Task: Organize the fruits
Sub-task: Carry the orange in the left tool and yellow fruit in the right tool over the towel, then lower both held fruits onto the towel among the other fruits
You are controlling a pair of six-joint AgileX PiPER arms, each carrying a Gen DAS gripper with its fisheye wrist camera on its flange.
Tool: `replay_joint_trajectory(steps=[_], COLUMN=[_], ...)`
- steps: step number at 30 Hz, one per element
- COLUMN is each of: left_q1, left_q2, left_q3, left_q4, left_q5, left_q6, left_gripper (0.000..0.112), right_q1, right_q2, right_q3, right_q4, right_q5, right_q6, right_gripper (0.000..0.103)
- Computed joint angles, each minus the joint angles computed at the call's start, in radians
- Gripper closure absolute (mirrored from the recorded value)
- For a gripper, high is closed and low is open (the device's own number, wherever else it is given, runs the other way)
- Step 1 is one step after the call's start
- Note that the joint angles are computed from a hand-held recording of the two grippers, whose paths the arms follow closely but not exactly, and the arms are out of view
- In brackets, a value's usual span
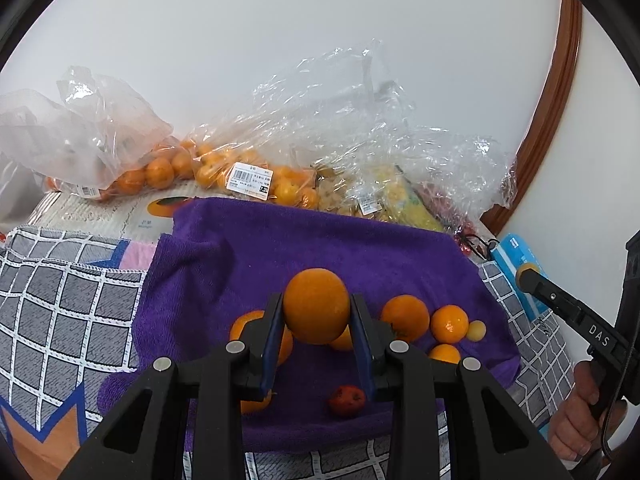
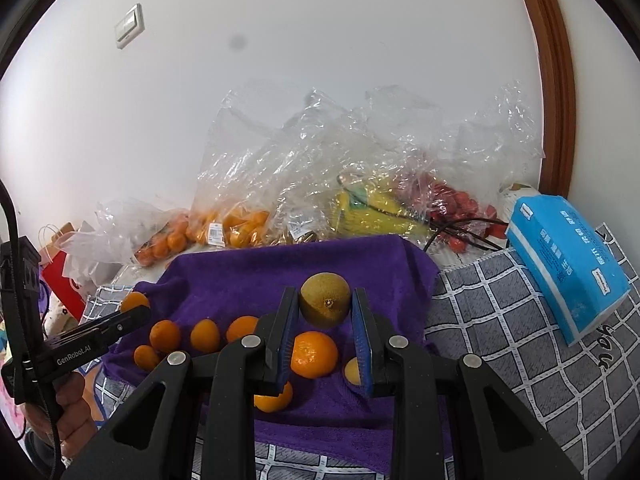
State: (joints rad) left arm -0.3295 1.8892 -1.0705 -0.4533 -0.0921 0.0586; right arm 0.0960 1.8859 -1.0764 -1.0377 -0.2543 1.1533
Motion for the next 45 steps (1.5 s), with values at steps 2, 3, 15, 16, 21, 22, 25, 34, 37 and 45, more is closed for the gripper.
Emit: replay_joint_trajectory(steps=[2, 3, 15, 16, 21, 22, 25, 34, 37, 45], left_q1=[0.003, 0.004, 0.020, 0.021, 0.028, 0.028, 0.027, 0.008, 0.004, -0.005], left_q2=[0.004, 0.008, 0.018, 0.017, 0.012, 0.011, 0.012, 0.035, 0.037, 0.052], left_q3=[-0.003, -0.006, -0.005, -0.002, 0.010, 0.011, 0.012, -0.007, -0.008, -0.022], left_q4=[0.036, 0.043, 0.279, 0.305, 0.429, 0.448, 0.460, 0.362, 0.367, 0.306], left_q5=[0.003, 0.005, -0.002, -0.005, -0.024, -0.025, -0.025, -0.015, -0.014, -0.005], left_q6=[-0.041, -0.048, -0.300, -0.328, -0.459, -0.479, -0.489, -0.387, -0.387, -0.319], left_gripper=[0.082, 0.082, 0.082, 0.082, 0.082, 0.082, 0.082, 0.082, 0.082, 0.082], right_q1=[-0.004, -0.008, -0.019, -0.019, -0.021, -0.019, -0.008, 0.013, 0.021, 0.034], right_q2=[0.004, 0.006, 0.022, 0.021, 0.021, 0.022, 0.032, 0.063, 0.070, 0.091], right_q3=[-0.004, -0.005, -0.013, -0.011, -0.010, -0.010, -0.012, -0.041, -0.052, -0.080], right_q4=[-0.006, -0.011, -0.035, -0.030, -0.063, -0.072, -0.092, -0.285, -0.371, -0.599], right_q5=[0.001, 0.000, 0.004, 0.004, 0.000, -0.001, 0.007, 0.036, 0.048, 0.066], right_q6=[0.009, 0.017, 0.039, 0.033, 0.057, 0.061, 0.068, 0.232, 0.310, 0.523], right_gripper=[0.077, 0.077, 0.077, 0.077, 0.077, 0.077, 0.077, 0.077, 0.077, 0.077])
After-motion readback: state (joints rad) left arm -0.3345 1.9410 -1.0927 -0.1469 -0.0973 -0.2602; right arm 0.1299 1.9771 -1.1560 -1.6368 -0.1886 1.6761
